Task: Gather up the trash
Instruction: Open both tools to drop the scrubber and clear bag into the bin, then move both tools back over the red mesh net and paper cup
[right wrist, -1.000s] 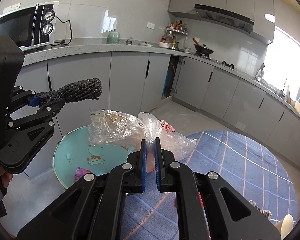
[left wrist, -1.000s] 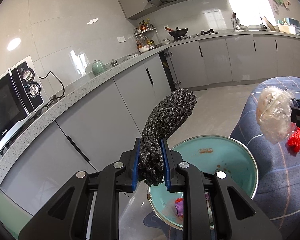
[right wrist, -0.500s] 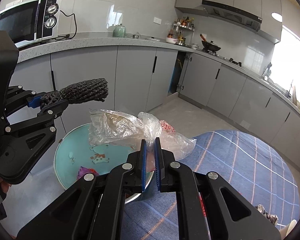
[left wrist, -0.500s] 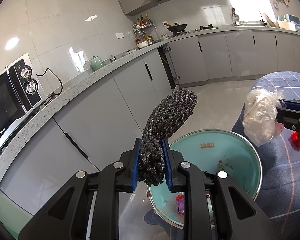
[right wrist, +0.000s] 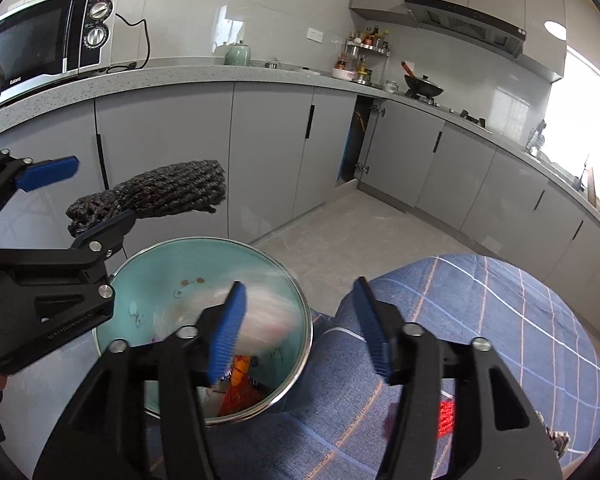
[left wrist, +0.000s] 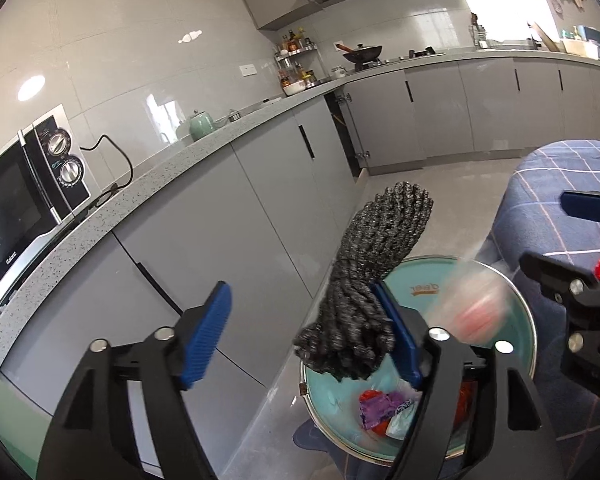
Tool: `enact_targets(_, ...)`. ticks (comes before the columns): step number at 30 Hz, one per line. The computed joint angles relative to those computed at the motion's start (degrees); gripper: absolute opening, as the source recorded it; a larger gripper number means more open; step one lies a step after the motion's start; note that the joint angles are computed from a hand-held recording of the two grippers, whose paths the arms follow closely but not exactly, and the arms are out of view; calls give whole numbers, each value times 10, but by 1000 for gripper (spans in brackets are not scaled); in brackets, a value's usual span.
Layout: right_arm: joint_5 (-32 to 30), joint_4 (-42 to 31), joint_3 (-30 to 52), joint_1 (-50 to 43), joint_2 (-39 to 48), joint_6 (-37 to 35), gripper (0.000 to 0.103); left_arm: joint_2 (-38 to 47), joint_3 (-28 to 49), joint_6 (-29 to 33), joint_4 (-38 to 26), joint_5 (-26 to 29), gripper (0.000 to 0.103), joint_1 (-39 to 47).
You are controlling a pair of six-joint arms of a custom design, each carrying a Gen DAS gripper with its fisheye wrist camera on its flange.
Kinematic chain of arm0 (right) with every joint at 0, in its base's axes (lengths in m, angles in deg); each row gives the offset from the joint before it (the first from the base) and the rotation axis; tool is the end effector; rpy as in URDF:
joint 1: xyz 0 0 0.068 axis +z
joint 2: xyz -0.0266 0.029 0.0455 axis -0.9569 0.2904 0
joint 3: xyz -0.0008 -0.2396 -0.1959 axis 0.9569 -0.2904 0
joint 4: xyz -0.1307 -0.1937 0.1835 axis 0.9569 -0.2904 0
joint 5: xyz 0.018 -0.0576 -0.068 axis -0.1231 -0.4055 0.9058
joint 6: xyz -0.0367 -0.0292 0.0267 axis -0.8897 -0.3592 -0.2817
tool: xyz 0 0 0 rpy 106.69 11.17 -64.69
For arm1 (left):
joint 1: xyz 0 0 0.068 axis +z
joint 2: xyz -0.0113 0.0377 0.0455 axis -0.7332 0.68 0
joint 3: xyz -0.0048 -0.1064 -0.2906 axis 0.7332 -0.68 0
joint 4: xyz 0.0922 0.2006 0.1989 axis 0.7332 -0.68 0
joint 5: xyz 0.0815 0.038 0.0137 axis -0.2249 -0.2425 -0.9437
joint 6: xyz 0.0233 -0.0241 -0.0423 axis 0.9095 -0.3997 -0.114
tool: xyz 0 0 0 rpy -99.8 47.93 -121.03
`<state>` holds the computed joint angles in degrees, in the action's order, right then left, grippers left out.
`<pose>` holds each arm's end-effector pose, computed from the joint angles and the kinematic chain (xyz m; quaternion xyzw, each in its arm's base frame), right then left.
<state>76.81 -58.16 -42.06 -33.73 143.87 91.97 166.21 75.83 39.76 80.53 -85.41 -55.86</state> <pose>0.3005 0.2247 0.1351 -0.1227 0.8727 -0.0291 0.4716 0.3195 -0.0393 0.1511 0.1181 0.8490 0.1500 0.4928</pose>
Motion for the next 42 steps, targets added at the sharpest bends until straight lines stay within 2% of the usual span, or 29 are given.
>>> enact_targets(2, 4, 4, -4, -1, -1, 2, 65, 2, -6, -1, 15, -11, 93, -1)
enact_targets(3, 0, 2, -4, -2, -1, 5, 65, 3, -4, 0, 14, -16, 93, -2)
enact_targets(13, 21, -19, -11, 5, -12, 23, 75, -4, -6, 0, 7, -27, 97, -6)
enact_targets(30, 28, -19, -41, -3, -48, 39, 80, -9, -3, 3, -16, -36, 97, -14)
enact_targets(33, 33, -19, -44, -1, -53, 37, 81, -10, 5, 2, -37, -15, 97, -6)
enact_targets(34, 34, -18, -46, 1, -56, 37, 81, -13, 11, -7, -56, 8, 97, 2)
enact_targets(36, 36, -16, -52, 0, -63, 35, 82, -5, 44, -15, -133, 60, 97, 18)
enact_targets(39, 43, -16, -59, -1, -72, 38, 83, 23, 71, -10, -179, 50, 97, 17)
enact_targets(42, 48, -13, -66, 0, -78, 38, 83, 39, 117, -58, -276, 179, 97, 61)
